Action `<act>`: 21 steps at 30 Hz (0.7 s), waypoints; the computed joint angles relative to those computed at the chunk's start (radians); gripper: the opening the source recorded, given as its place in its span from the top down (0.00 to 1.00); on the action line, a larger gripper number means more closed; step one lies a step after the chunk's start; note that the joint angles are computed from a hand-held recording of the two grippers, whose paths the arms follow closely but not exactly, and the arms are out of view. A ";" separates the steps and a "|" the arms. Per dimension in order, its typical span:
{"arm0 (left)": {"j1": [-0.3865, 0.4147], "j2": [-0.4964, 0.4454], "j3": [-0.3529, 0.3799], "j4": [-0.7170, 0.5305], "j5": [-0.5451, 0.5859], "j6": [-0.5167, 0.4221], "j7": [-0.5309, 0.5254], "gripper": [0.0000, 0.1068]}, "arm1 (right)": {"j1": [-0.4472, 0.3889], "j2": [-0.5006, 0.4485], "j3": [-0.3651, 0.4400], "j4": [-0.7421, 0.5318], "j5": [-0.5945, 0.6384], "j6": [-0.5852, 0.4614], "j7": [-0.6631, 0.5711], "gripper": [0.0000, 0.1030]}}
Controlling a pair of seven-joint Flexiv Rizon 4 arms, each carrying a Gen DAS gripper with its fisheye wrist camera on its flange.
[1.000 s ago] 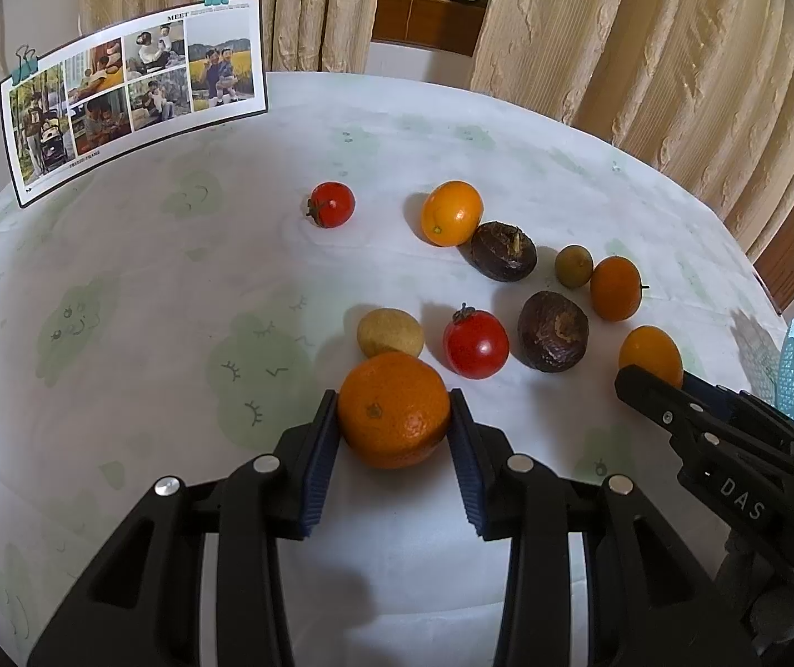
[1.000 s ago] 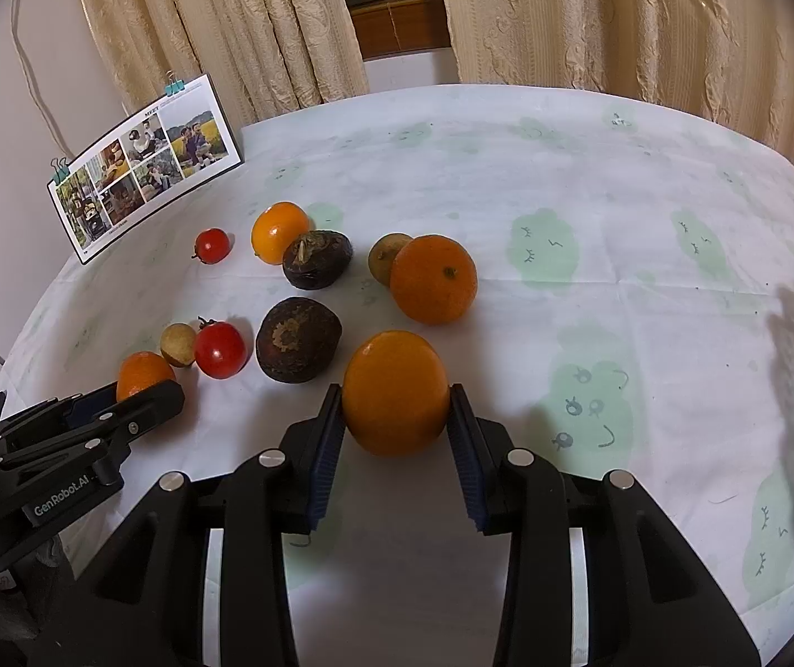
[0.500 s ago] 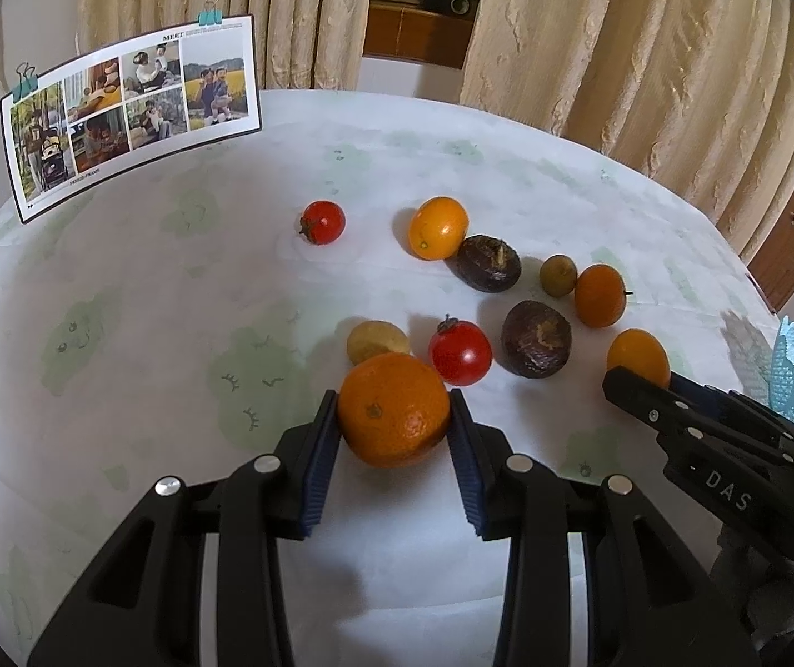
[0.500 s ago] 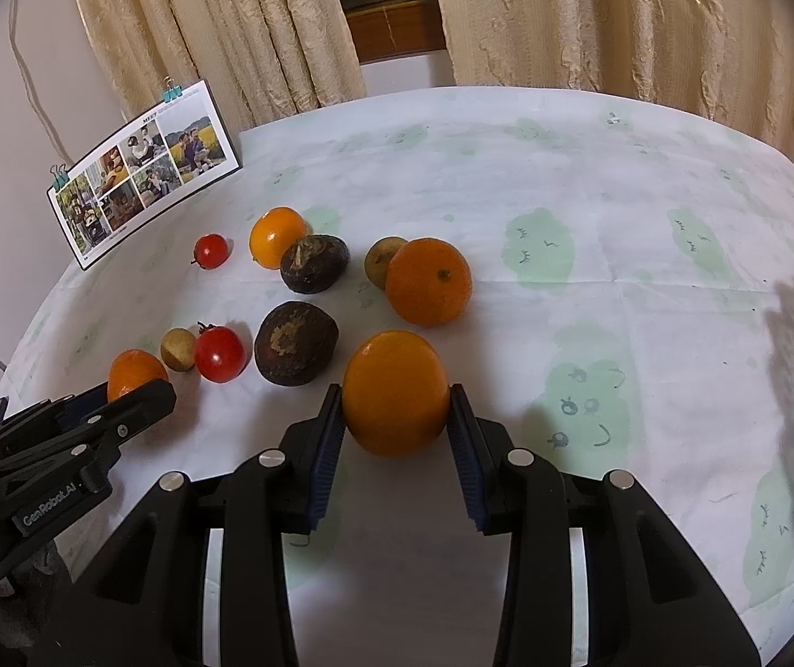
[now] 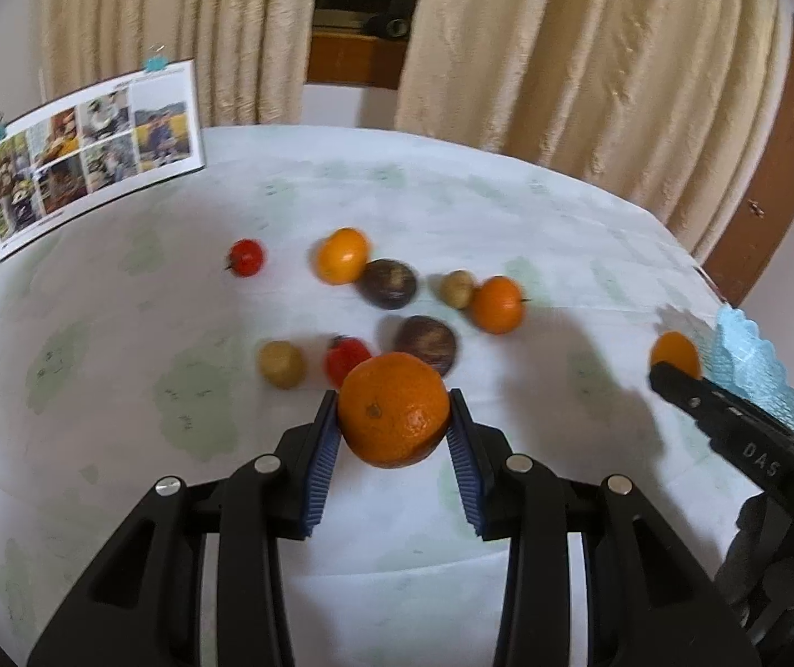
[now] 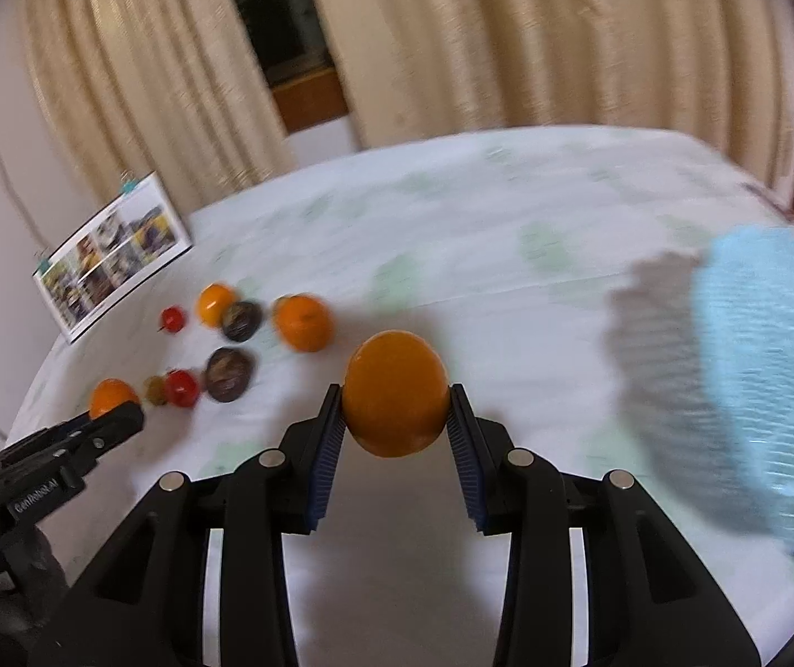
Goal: Organize fruits
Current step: 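Carry both held oranges over to the light-blue basket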
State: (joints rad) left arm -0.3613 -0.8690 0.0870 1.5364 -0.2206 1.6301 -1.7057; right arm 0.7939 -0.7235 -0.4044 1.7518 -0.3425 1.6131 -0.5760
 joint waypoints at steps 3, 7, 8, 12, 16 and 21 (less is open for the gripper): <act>-0.017 -0.001 -0.001 -0.019 0.009 -0.003 0.010 0.64 | 0.144 0.034 -0.198 0.117 0.051 0.060 0.039 0.63; -0.048 -0.008 0.010 -0.054 0.019 -0.019 0.018 0.64 | 0.269 0.049 -0.363 0.212 0.138 0.091 0.035 0.63; -0.054 -0.010 0.012 -0.060 0.022 -0.024 0.017 0.64 | 0.294 0.052 -0.397 0.235 0.161 0.098 0.029 0.63; -0.070 -0.016 0.008 -0.086 0.034 -0.046 0.022 0.64 | 0.353 0.055 -0.479 0.294 0.233 0.084 -0.004 0.63; -0.093 -0.028 0.015 -0.120 0.051 -0.069 0.021 0.64 | 0.352 0.071 -0.489 0.338 0.289 0.062 -0.034 0.63; -0.111 -0.049 0.012 -0.176 0.073 -0.101 0.023 0.64 | 0.361 0.078 -0.505 0.385 0.327 0.072 -0.049 0.62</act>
State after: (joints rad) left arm -0.4728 -0.9182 0.0992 1.3609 -0.1473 1.5295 -1.6831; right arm 1.1550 -0.6451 -0.9094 2.1363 -0.0152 1.6851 -0.6247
